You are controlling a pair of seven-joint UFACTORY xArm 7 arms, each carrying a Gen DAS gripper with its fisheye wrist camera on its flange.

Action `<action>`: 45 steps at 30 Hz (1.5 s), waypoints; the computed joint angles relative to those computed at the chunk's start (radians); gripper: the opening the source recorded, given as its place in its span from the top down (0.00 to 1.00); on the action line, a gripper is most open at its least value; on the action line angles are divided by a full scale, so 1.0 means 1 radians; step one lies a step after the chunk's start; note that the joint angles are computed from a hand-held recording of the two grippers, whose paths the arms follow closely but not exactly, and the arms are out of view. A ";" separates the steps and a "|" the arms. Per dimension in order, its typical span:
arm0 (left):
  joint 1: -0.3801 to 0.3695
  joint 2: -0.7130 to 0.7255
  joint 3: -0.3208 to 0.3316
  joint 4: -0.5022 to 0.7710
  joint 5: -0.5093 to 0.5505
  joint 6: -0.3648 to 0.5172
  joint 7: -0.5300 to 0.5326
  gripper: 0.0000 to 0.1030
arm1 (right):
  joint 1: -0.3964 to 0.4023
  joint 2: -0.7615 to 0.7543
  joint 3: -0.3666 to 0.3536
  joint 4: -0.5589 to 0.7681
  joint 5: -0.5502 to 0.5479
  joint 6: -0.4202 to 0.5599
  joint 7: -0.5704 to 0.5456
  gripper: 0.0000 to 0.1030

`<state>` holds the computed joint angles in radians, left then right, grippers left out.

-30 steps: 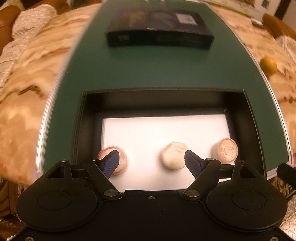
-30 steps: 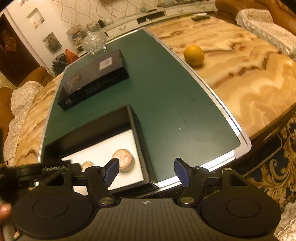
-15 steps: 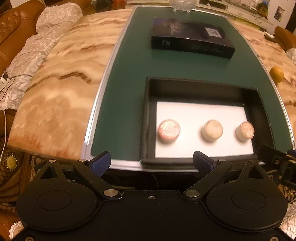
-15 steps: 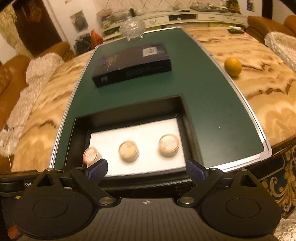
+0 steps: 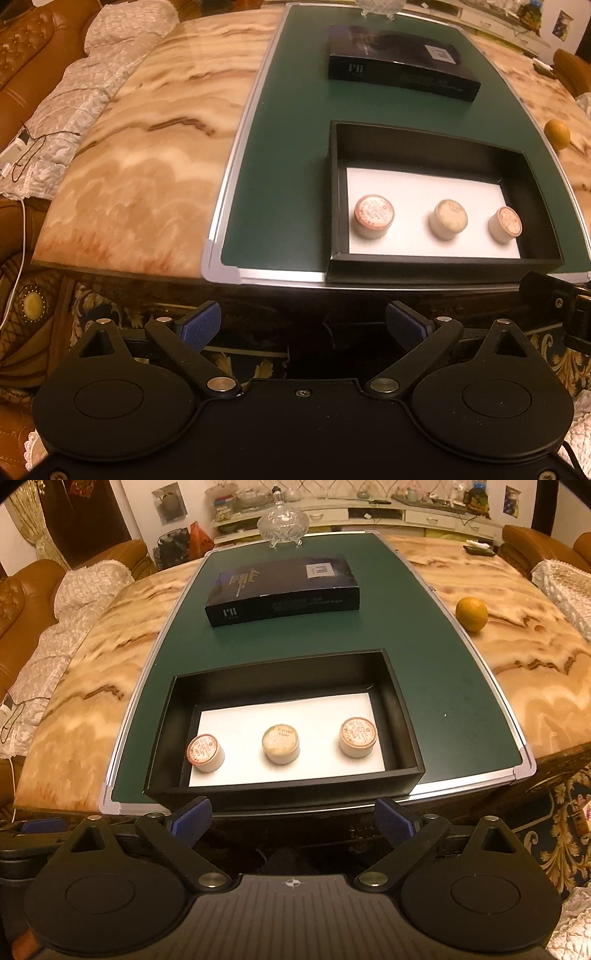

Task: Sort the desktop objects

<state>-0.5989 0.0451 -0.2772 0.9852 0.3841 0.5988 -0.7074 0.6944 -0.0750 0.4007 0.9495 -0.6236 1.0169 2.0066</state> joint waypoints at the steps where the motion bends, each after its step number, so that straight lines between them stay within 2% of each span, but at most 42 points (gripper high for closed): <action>1: 0.001 -0.008 0.000 -0.008 -0.002 -0.002 0.002 0.05 | 0.002 0.004 0.002 0.006 0.000 0.005 -0.001 0.05; 22: 0.013 -0.052 -0.019 -0.047 -0.021 -0.007 0.023 0.05 | 0.044 0.041 -0.004 0.066 -0.007 0.075 -0.015 0.05; 45: -0.003 -0.002 -0.010 -0.001 -0.017 0.013 0.028 0.04 | 0.029 0.043 -0.020 0.043 0.007 0.033 -0.037 0.05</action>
<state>-0.6024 0.0428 -0.2870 0.9839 0.3676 0.6119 -0.6790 0.7237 -0.0323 0.3808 0.9922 -0.6168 1.0502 1.9700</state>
